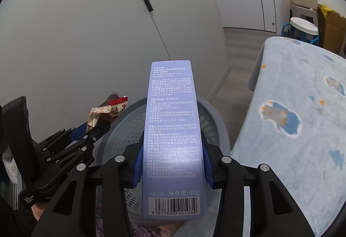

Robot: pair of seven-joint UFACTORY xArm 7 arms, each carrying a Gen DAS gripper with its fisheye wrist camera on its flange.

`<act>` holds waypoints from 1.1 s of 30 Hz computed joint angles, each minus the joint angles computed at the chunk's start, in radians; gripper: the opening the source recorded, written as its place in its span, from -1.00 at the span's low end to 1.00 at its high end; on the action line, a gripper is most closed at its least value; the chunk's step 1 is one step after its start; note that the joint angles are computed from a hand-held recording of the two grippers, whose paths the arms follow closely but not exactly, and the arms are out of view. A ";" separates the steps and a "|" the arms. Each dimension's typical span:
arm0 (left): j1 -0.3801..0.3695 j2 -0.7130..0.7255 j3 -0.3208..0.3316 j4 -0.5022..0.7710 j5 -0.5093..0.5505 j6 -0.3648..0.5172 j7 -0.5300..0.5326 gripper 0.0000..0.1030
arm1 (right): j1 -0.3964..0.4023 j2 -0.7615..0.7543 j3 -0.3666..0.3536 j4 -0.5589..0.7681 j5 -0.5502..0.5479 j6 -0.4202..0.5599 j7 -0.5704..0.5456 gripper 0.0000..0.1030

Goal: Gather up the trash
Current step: 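Carry the snack wrapper and lavender box over the grey basket, then open both tools to drop the wrapper and box into the basket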

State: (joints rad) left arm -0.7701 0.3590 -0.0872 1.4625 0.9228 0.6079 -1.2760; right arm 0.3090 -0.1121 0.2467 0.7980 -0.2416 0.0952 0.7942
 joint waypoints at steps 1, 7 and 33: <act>0.001 0.002 0.001 0.001 -0.003 0.002 0.000 -0.45 | 0.008 0.006 -0.006 0.002 0.014 0.000 -0.016 -0.15; -0.003 0.026 0.000 0.033 -0.025 0.025 0.004 -0.45 | 0.021 0.026 0.002 0.002 0.007 0.002 -0.004 -0.15; -0.042 0.043 0.016 0.067 0.023 0.092 -0.052 0.33 | -0.029 0.011 0.022 -0.005 -0.157 -0.021 0.126 0.31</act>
State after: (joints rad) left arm -0.8124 0.4019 -0.0711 1.5300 0.9454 0.6999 -1.3275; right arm 0.2798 -0.1015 0.2688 0.7932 -0.3990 0.0746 0.9204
